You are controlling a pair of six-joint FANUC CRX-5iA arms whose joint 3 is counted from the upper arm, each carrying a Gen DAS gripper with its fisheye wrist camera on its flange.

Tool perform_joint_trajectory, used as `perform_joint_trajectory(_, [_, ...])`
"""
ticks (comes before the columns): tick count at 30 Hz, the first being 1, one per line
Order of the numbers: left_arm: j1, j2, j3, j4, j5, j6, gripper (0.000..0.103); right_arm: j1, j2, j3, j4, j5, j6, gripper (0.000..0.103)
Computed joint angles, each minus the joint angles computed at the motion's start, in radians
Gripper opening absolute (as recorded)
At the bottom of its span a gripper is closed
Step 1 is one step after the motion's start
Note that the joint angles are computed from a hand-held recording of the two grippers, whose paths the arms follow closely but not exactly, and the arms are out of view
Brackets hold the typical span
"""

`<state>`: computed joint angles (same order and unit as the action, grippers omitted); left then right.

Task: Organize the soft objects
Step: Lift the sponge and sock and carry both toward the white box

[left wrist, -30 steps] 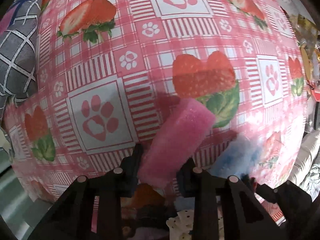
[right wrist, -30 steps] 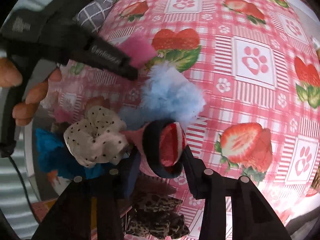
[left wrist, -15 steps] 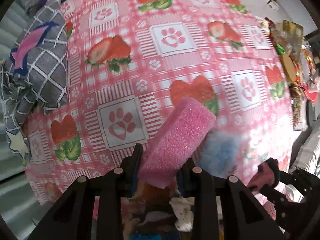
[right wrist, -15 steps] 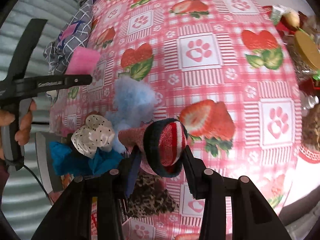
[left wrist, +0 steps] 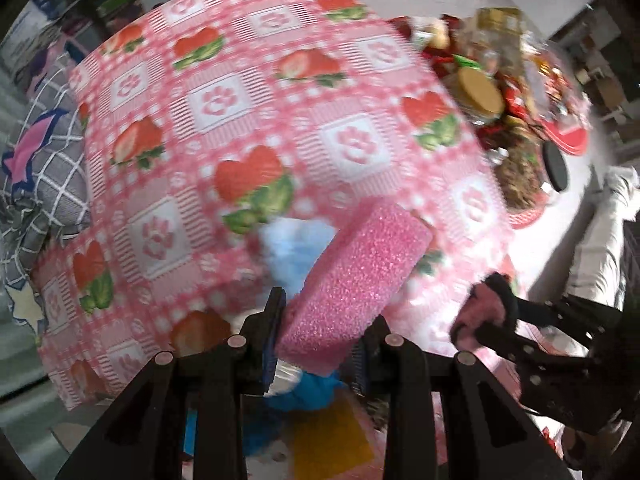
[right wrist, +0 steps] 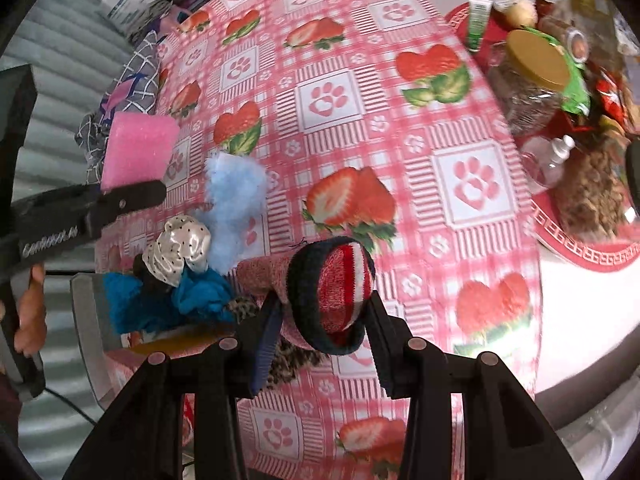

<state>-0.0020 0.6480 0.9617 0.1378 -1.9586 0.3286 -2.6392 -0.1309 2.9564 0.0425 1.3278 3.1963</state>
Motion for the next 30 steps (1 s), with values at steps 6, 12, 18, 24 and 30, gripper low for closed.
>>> perform_joint_trajectory(6, [0.028,-0.118,-0.152,0.028,0.007,-0.094,0.033,0.058,0.000,-0.049,0.042,0.075,-0.101,0.043])
perform_joint_trajectory(12, [0.068,-0.218,-0.269,0.041,-0.014,-0.183,0.033,0.121,-0.015,-0.103,0.073,0.150,-0.199,0.043])
perform_joint_trajectory(18, [0.111,-0.296,-0.355,0.032,-0.033,-0.288,0.033,0.178,-0.044,-0.167,0.096,0.217,-0.282,0.044])
perform_joint_trajectory(24, [0.163,-0.361,-0.420,0.009,-0.068,-0.420,0.033,0.224,-0.079,-0.234,0.111,0.282,-0.339,0.044])
perform_joint_trajectory(30, [0.212,-0.397,-0.449,-0.013,-0.095,-0.516,0.033,0.268,-0.112,-0.287,0.114,0.324,-0.403,0.044])
